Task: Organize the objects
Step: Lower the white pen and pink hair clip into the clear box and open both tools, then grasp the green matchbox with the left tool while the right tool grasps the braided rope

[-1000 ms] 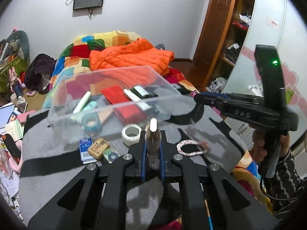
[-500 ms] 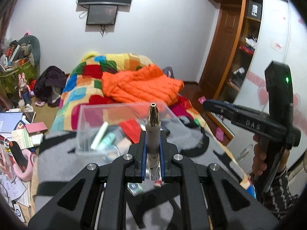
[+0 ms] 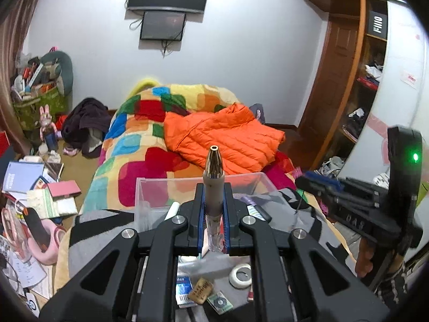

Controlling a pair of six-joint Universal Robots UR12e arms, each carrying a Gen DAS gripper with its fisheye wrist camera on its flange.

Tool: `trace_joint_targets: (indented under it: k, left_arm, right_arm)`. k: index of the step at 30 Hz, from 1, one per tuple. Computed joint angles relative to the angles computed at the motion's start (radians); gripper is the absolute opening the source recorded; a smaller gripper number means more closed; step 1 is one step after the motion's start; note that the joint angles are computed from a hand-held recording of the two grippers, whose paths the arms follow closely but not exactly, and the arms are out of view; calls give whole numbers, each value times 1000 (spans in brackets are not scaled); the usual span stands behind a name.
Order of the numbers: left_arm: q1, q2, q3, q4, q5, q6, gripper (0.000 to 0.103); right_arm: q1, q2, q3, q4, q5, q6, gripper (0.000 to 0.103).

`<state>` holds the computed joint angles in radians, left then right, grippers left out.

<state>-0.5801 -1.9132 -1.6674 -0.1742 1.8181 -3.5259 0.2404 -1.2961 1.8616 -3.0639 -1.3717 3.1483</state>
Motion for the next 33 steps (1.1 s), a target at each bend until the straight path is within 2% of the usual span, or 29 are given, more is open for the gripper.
trace_joint_targets:
  k: [7, 8, 14, 19, 21, 23, 25, 26, 33]
  left_arm:
    - [37, -35, 11, -54, -86, -65, 10]
    - [44, -40, 11, -62, -117, -74, 10]
    - [57, -58, 22, -119, -190, -91, 10]
    - [50, -59, 27, -156, -157, -83, 13]
    - [48, -54, 21, -157, -155, -85, 17]
    - [43, -48, 17, -158, -132, -82, 31]
    - [36, -43, 15, -159, -101, -77, 41]
    - [33, -40, 13, -155, -87, -73, 44]
    - [14, -13, -1, -135, 8, -57, 53]
  right_arm:
    - [-1, 34, -24, 111, -8, -42, 18]
    - [-3, 39, -29, 133, 1, -46, 18]
    - [-4, 63, -52, 220, 7, -52, 18]
    - [3, 67, -57, 241, -11, -61, 18]
    - [2, 64, -56, 250, -1, -65, 20]
    - [1, 60, -52, 246, 5, -63, 27]
    - [1, 51, -42, 231, 2, -62, 39]
    - [2, 48, -38, 221, -1, -62, 41]
    - [-9, 6, 6, 174, 21, -51, 46]
